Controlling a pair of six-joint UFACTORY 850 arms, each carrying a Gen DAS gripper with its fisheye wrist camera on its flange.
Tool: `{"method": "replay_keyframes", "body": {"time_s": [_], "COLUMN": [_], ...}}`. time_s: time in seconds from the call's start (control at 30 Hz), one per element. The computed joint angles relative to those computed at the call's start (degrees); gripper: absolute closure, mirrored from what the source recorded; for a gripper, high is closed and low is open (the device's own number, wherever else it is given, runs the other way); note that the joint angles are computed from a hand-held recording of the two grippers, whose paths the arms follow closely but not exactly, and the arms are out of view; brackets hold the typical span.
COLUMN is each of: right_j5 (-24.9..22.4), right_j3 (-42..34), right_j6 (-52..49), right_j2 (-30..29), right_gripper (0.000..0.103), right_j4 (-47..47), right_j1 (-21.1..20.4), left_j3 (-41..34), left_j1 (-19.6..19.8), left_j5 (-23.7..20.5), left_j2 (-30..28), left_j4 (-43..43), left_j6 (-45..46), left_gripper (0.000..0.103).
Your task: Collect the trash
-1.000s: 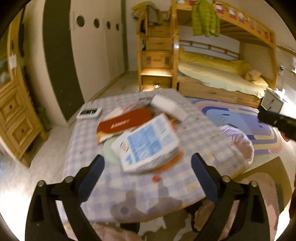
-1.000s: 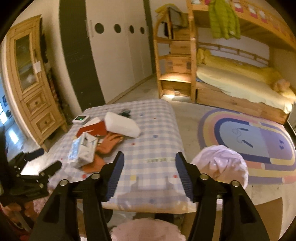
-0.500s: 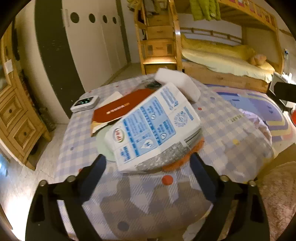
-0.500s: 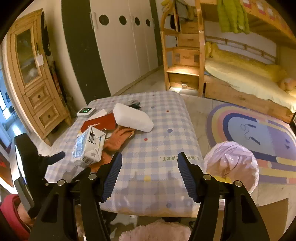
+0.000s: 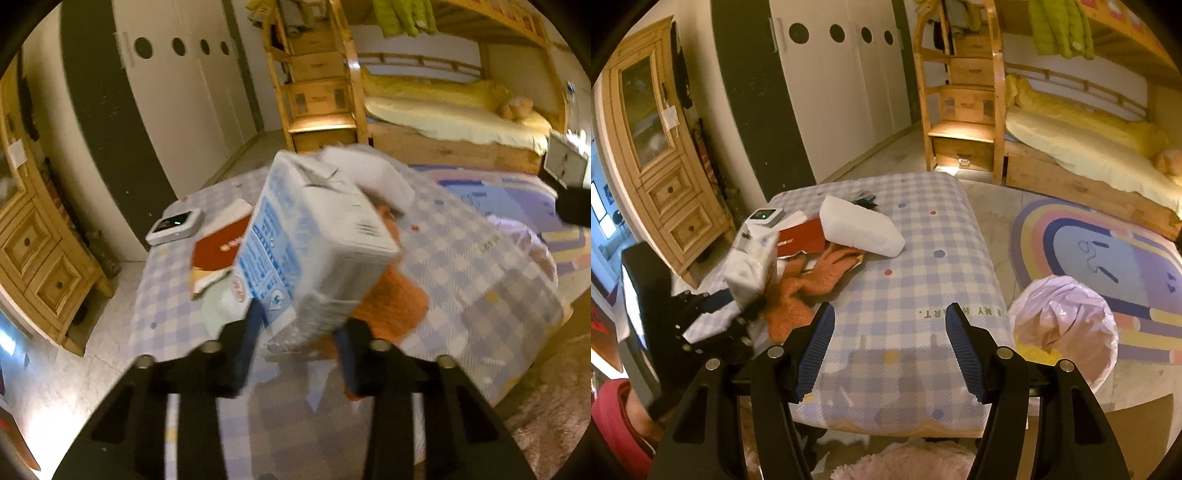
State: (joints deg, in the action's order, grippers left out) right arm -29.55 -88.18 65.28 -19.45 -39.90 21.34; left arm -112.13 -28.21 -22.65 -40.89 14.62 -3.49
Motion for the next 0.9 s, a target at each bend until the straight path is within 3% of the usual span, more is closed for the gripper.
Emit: {"method": "replay_keyframes", "body": {"time_s": [0.17, 0.23, 0.43, 0.47, 0.5, 0.6, 0.67, 0.73, 0.8, 0.9], "right_j5": [-0.16, -0.31, -3.46, -3.67, -4.31, -6.45, -6.90, -6.36, -6.12, -5.72], "right_j3": [-0.72, -1.77, -9.89, -11.59, -14.07, -20.11, -22.13, -22.85, -22.95, -22.67], "right_j6": [-0.60, -2.03, -10.21, -12.10, -14.43, -18.87, -19.90, -20.78, -20.86, -20.34], "right_j2": [-0.55, -1.33, -7.08, -8.33, -10.19, -14.62, -16.09, -16.68, -16.85, -16.65], "right_gripper": [0.038, 0.038, 0.038, 0.038, 0.038, 0.038, 0.038, 0.038, 0.038, 0.038], "right_j4": [-0.38, 0.61, 5.33, 6.67, 8.37, 11.57, 12.61, 13.90, 14.01, 14.63], "right_j1": [0.11, 0.02, -0.29, -0.45, -0.64, -0.92, -0.97, -0.97, -0.94, -0.98], "left_j3": [-0.46, -0.89, -1.25, -1.26, -2.26, -8.31, -10.86, -10.29, -9.38, -9.86], "left_j1": [3.13, 4.61, 7.08, 7.21, 7.36, 8.41, 8.20, 8.36, 8.55, 8.99], "left_j5": [-0.01, -1.02, -1.07, -0.99, -1.80, -9.59, -12.46, -12.51, -11.55, -11.89], "left_j2": [1.09, 1.49, 2.13, 1.97, 1.15, -3.02, -4.79, -4.51, -4.04, -4.38], "left_j4": [-11.34, -19.70, -37.09, -38.46, -38.75, -42.41, -38.61, -39.58, -39.98, -41.34], "left_j6": [5.06, 10.64, 24.18, 25.47, 25.65, 25.99, 22.54, 24.22, 24.65, 23.45], "left_gripper": [0.079, 0.079, 0.083, 0.101, 0.103, 0.103, 0.099, 0.094, 0.080, 0.078]}}
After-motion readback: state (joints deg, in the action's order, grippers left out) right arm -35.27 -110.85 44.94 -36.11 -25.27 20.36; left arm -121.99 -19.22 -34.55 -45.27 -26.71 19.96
